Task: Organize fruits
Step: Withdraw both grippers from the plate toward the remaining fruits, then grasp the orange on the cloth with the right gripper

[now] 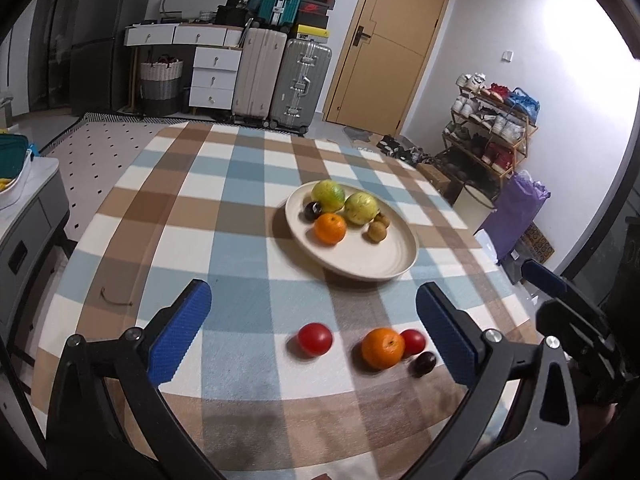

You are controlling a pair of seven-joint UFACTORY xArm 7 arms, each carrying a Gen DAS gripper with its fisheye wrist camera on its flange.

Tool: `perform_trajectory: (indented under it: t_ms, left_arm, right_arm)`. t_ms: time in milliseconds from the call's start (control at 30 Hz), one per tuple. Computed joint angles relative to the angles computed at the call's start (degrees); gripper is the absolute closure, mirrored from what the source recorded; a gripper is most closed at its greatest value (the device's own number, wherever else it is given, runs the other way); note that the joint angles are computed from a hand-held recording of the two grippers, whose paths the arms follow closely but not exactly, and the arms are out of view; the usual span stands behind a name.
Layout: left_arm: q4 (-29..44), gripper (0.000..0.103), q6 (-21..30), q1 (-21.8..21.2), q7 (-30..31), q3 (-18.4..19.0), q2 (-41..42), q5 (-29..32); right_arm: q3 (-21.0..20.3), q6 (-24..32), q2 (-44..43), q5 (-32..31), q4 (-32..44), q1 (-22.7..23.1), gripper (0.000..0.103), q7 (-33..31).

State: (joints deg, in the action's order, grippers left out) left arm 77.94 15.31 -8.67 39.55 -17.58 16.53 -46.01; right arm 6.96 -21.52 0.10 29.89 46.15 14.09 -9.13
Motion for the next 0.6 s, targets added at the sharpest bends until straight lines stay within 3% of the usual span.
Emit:
perform_trajectory:
  t_ms: [100,133,267,367,433,533,600]
  left_arm:
    - [0.2,0.001,0.0,0.1,-0.7,0.4,1.6,1.1]
    - [0.4,0.001,0.1,0.2,-1.1,0.4,2.1,1.4]
    - [1.7,0.001,1.4,2.4,0.8,-1.3,4.5,-0.8]
    - [2.7,0.001,2.8,2.6,0.1,-1.1,5.9,-0.1]
    - [3.2,0.001,3.3,2.3,-0.8,-0.6,6.7,1.0]
    - [3.4,0.001,3.1,2.0,-2.1,-0.4,7.5,2.5]
    - [3.7,0.001,2.9,2.5,-2.2,-0.9,8.0,2.8]
  right_arm:
    - [-0.1,1.4,1.1,0.3,0.5,0.5,0.001,-1.3]
    - [-0.2,1.9,1.5,3.2,1.0,1.4,0.001,-4.2]
    - [-1.7,3.9,3.4,4.4,2.4,3.2,0.001,-6.0]
    - [-2.6,6.2,4.9,0.6,3.3,2.9,0.001,-3.1]
    - [0.3,8.3,5.7,-6.1,3.8,-1.5,0.001,2.1]
    - [-5.8,11.7,7.2,-7.2,5.8,3.7,0.001,2.0]
    - [-3.2,13.2,8.1,-8.9,6.8,0.6,0.001,2.9]
